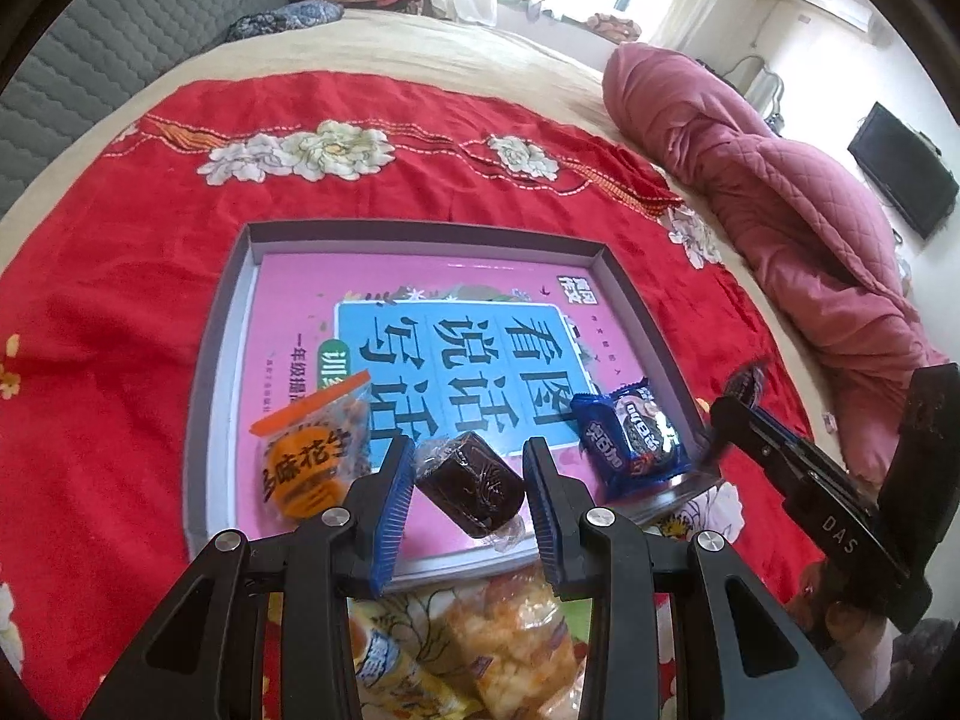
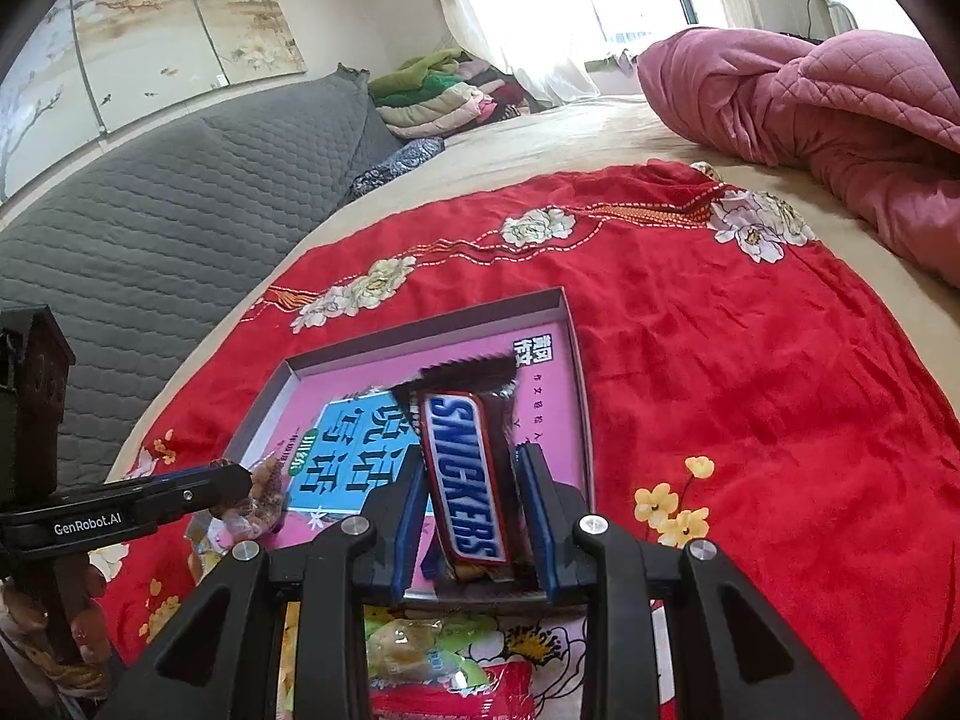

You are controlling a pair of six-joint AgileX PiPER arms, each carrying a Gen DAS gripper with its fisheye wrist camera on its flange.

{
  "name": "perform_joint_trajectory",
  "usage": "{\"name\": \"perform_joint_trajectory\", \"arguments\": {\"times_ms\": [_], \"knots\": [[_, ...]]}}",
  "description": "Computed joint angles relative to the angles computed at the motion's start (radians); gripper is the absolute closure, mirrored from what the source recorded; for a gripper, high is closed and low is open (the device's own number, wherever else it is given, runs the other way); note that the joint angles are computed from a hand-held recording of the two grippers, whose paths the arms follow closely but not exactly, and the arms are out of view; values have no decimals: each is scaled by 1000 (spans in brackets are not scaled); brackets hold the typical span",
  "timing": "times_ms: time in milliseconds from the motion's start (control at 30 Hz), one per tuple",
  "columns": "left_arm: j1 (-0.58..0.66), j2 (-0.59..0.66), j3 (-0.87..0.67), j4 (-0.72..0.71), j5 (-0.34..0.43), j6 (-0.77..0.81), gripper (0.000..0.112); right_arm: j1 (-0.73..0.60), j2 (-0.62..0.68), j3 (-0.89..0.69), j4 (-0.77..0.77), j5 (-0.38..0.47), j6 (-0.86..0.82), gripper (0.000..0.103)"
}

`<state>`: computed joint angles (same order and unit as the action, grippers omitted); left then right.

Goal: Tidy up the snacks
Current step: 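Carry the Snickers bar to the tray with the right tool while the left carries the dark chocolate there, then lower the Snickers onto the Oreo packet and open the right tool while the left releases the chocolate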

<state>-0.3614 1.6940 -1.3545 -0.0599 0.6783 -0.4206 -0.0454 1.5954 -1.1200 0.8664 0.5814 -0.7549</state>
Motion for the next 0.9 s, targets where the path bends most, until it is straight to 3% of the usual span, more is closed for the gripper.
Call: {"name": "perform_joint_trajectory", "arguments": {"times_ms": [467,900], "knots": [[3,80,-26,-35,10,26,74,9,80,-48,-123,34,144,72],[4,120,-51,-35,20,22,74,16,85,-40,-123,28,138,72]]}}
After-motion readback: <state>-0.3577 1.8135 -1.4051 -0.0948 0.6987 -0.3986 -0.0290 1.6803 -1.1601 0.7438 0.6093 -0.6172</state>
